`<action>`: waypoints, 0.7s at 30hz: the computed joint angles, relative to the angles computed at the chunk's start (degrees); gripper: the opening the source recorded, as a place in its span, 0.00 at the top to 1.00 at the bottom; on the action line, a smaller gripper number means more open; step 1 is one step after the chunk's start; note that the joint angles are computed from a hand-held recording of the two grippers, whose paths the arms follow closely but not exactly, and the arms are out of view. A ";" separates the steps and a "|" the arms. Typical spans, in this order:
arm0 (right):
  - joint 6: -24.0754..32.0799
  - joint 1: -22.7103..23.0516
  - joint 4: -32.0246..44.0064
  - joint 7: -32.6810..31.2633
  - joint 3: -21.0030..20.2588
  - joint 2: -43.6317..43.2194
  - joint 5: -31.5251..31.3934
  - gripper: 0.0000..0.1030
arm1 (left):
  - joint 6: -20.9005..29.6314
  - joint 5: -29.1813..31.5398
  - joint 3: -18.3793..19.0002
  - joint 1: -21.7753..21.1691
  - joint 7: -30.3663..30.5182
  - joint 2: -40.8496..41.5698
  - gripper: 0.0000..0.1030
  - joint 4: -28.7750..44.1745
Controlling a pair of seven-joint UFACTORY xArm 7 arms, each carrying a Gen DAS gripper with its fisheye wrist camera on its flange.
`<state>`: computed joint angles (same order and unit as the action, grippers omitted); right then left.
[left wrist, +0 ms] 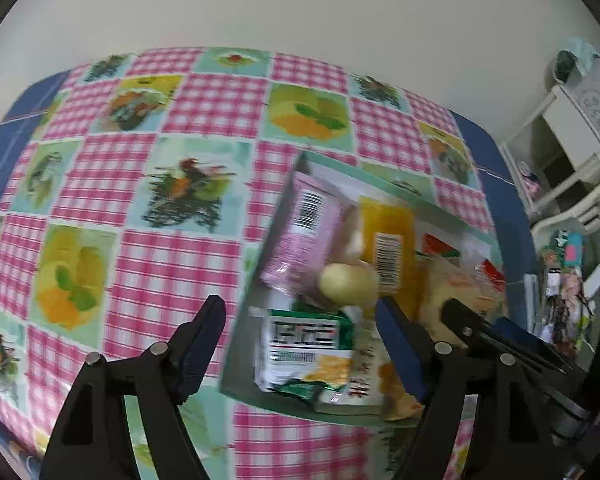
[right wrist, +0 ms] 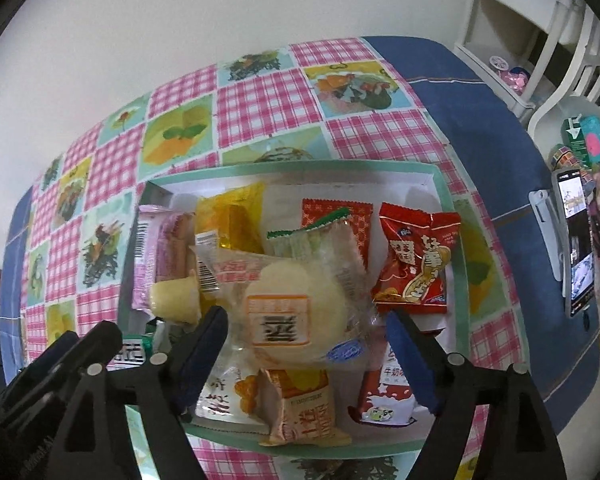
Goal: Organize snacks
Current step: 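Lower both packs into the white tray and open both grippers, then withdraw both open grippers from the tray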
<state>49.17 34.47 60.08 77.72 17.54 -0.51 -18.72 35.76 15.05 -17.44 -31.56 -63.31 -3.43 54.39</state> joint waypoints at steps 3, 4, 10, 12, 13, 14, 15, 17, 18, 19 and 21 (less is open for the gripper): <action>1.19 0.56 0.67 0.52 0.43 0.23 -1.34 0.07 | 4.88 4.65 -0.52 0.39 -3.68 -0.99 0.11 0.08; 1.42 0.77 0.86 0.77 0.56 0.33 -1.94 0.04 | 6.50 5.88 -0.67 0.47 -4.54 -1.21 0.11 0.10; 2.22 2.37 2.13 1.98 1.15 1.21 -4.65 0.00 | 10.69 7.82 -0.79 1.41 -6.46 -4.33 0.06 -2.72; 2.86 2.94 2.68 2.58 1.28 1.57 -5.37 0.00 | 12.20 7.97 -1.10 1.69 -6.64 -5.38 0.05 -3.50; 3.25 3.26 2.97 2.99 1.35 1.71 -5.80 0.00 | 12.86 7.87 -1.22 1.82 -6.59 -5.75 0.05 -3.72; 3.40 3.50 3.03 3.24 1.36 1.68 -6.05 0.00 | 13.38 7.79 -1.32 1.97 -6.56 -6.01 0.05 -3.84; 3.56 3.80 3.17 3.75 1.46 1.66 -6.46 0.00 | 13.98 7.50 -1.37 2.08 -6.59 -6.52 0.05 -4.16; 3.68 4.28 3.23 4.56 1.61 1.45 -7.13 0.00 | 14.46 6.82 -1.45 2.33 -6.82 -7.90 0.05 -5.13; 3.80 4.46 3.29 4.81 1.68 1.38 -7.38 0.00 | 14.76 6.90 -1.74 2.48 -7.24 -8.47 0.05 -5.41; 4.10 4.74 3.46 5.18 1.85 1.35 -7.81 0.00 | 15.43 7.47 -2.17 2.72 -8.12 -9.28 0.05 -5.79; 4.41 5.18 3.59 5.49 2.10 1.19 -8.27 0.00 | 18.14 9.28 -3.54 3.07 -10.22 -10.81 0.05 -6.06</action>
